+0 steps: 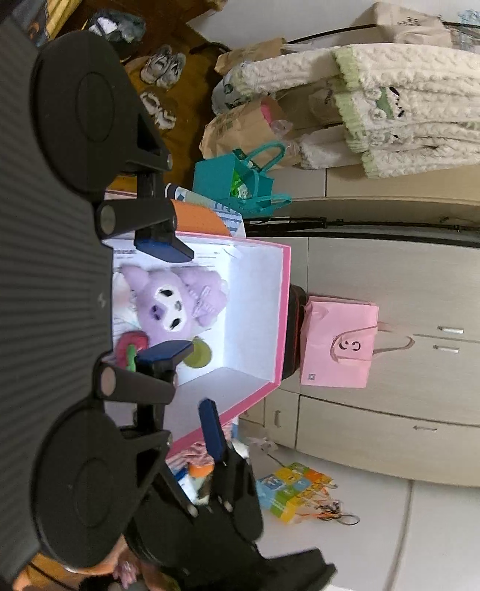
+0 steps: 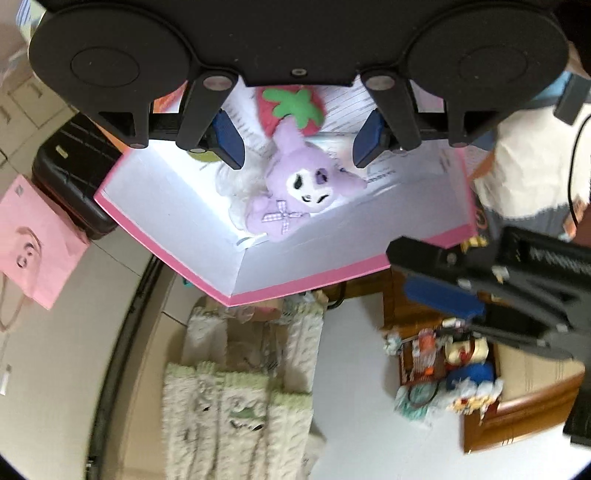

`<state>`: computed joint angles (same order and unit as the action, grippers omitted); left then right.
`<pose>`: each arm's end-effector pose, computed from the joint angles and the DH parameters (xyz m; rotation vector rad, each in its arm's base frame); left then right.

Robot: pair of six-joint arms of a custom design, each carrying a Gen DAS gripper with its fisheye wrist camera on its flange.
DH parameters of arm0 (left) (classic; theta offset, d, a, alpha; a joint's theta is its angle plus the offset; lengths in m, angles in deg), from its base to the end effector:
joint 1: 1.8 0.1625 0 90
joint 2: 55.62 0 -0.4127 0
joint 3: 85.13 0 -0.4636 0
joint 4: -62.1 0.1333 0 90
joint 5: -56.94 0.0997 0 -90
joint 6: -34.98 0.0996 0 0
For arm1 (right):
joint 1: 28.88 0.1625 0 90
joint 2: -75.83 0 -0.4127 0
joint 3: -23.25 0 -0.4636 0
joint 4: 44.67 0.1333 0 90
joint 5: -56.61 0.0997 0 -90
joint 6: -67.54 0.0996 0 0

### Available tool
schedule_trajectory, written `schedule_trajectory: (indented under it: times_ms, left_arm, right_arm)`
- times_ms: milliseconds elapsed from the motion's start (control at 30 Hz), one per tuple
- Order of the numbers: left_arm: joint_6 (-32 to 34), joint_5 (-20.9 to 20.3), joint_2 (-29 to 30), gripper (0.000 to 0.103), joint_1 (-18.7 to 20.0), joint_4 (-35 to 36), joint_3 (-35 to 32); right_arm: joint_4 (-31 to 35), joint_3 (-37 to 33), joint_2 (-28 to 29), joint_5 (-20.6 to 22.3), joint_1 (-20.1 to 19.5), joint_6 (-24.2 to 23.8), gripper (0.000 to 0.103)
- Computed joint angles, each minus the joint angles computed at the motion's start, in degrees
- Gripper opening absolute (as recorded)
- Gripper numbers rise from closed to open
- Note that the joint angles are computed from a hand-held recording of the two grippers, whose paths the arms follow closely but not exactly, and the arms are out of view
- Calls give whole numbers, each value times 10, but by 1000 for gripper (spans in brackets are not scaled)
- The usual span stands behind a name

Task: Organize soft objects
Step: 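Withdraw both open tools from the box toward the wipes pack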

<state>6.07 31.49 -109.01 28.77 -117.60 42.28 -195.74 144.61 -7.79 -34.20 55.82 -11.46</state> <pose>-0.3009 -0.4370 0.0338 0.3988 2.1969 -1.1986 0.0811 -0.5533 0.2369 1.6928 -2.2655 0.4195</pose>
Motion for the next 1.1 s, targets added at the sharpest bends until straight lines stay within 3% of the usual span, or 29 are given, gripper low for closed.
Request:
schedule_trajectory:
  times_ms: [400,800,1100]
  left_arm:
    - [-43,3,-21,53,-57,87,19]
    - [-106,-61,-29,57,-102,163,23]
    - [-129,-82,-1,58,-126,220,1]
  right_arm:
    - [10,76,-134,57,-32,4,70]
    - [69,136,-264,103,-92,-54,70]
    - [128,159,-350,130,-164,-107,72]
